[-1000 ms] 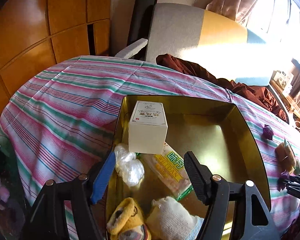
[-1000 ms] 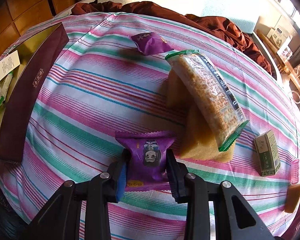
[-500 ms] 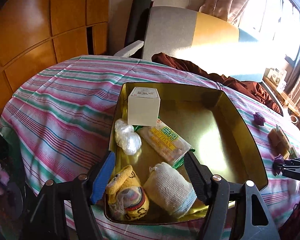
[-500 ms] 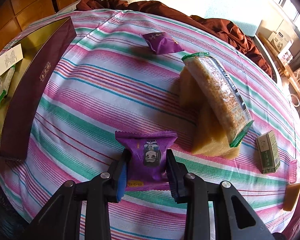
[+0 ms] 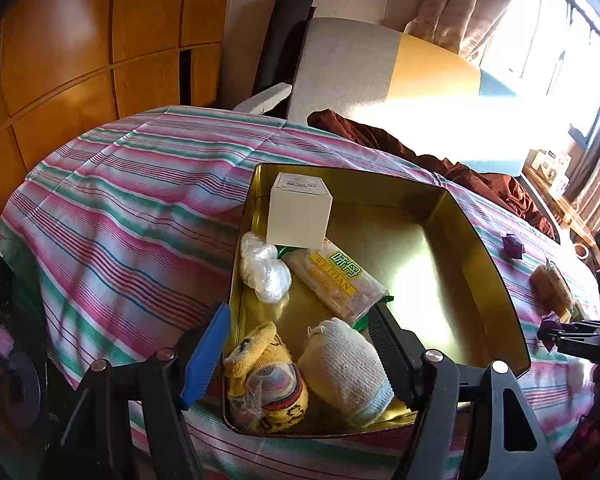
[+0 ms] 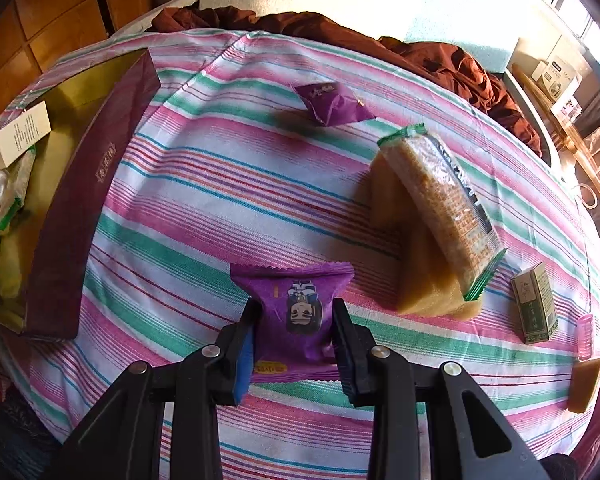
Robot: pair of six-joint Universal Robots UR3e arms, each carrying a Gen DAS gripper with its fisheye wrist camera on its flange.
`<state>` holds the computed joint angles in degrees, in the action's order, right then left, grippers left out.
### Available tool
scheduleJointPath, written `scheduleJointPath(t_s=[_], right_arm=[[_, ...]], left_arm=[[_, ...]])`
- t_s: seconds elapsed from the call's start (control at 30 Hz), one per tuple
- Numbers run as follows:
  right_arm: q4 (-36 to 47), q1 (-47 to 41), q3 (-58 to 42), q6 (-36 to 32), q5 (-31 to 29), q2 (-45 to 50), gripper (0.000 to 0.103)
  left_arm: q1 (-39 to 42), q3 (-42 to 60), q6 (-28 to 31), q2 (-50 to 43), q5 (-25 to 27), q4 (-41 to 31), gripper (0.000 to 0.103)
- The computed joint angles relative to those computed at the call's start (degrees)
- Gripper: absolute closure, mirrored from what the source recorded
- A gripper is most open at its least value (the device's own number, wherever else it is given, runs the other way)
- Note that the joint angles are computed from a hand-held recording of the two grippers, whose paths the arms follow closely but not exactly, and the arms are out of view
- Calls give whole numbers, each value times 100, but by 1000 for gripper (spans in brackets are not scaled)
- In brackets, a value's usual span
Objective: Organize objects
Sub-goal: 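Carry the purple packet over the gold tray and open the right tool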
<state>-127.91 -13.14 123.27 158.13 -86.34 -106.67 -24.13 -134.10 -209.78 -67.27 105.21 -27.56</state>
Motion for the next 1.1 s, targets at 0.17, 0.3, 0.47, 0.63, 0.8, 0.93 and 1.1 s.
scheduleJointPath(t_s=[0.17, 0.3, 0.47, 0.63, 0.8, 0.93, 1.1], right_arm=[[135, 586, -714, 533, 139, 102, 69], [85, 1763, -1029, 1300, 211, 8, 69], [-455, 3143, -2077, 1849, 388, 1331, 69], [-485, 3903, -3175, 2110, 376, 2828, 69], [-286, 4272, -3835, 2342, 419, 3752, 69], [-265, 4387, -3943, 2469, 553, 4014, 67], [-491, 4408, -3667, 2504, 752, 3939, 60]], left_arm=[[259, -248, 24, 406, -106, -131, 30], [476, -398, 71, 697, -213, -223, 30], [644, -496, 135, 936, -301, -273, 30], [995, -711, 282, 1383, -531, -481, 28], [1381, -940, 430, 1916, -770, -807, 28], [1564, -1053, 504, 2170, -875, -936, 28], [1524, -1081, 487, 2185, -856, -941, 28]])
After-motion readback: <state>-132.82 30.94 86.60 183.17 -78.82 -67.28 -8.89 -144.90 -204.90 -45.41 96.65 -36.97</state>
